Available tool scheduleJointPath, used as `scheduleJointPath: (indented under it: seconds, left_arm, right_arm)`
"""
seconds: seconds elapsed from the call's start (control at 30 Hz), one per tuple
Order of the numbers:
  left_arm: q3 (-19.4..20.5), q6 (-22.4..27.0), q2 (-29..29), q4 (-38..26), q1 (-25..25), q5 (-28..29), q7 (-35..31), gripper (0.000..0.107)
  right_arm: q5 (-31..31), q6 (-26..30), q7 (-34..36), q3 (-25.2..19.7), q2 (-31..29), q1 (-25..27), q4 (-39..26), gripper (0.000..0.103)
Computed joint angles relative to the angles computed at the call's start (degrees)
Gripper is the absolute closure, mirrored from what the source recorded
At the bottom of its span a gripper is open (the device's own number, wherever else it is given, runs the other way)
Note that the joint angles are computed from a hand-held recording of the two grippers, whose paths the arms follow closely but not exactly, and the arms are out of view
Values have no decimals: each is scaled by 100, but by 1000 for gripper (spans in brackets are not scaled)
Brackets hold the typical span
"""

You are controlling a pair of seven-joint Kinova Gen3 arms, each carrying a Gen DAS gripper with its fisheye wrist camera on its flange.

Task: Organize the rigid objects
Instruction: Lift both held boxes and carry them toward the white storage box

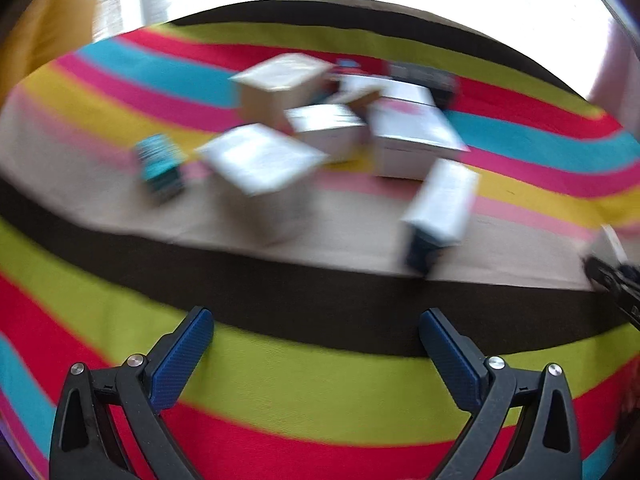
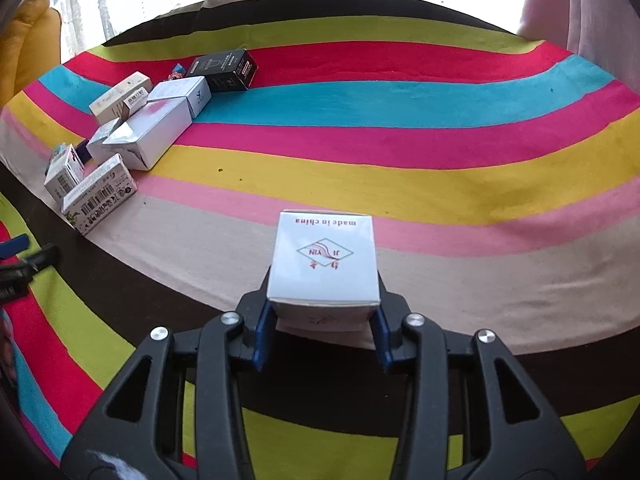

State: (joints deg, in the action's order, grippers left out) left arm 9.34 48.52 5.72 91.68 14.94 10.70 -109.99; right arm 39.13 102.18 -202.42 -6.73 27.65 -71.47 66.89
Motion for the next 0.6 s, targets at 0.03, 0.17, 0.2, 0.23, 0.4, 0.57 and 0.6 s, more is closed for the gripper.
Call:
scheduleJointPath:
  seconds: [0.03,0.17,0.2,0.23,0.4,0.57,0.6]
  left_arm:
    - [63,64,66,-91,63,-7,-33,4]
    - [231,343,554,-727,450,-275,146,4]
    - [243,435,685,-912,532,-341,194,4]
    - [248,514,773,-1046,590,-380,214,4]
    - [312,361,880,-1114,587,-164,-159,16]
    - [329,-232,248,-191,281,513,-845,82]
    - [306,-272,171,-87,262,581,-888,82]
  right_arm:
    - [10,-47,-41,-1,-24,-4,42,57]
    - [11,-69,-6,-7,-5,25,30,56]
    - [11,-69,-8,-6,-5,23,30,56]
    - [10,-68,-4,-4,-1,24,20,56]
    - [14,-72,-35,2,5,0,20,56]
    - [34,-136,-86,-10,-20,-5,71,55]
    - [34,-129,-79,-11,-17,-4,62,55]
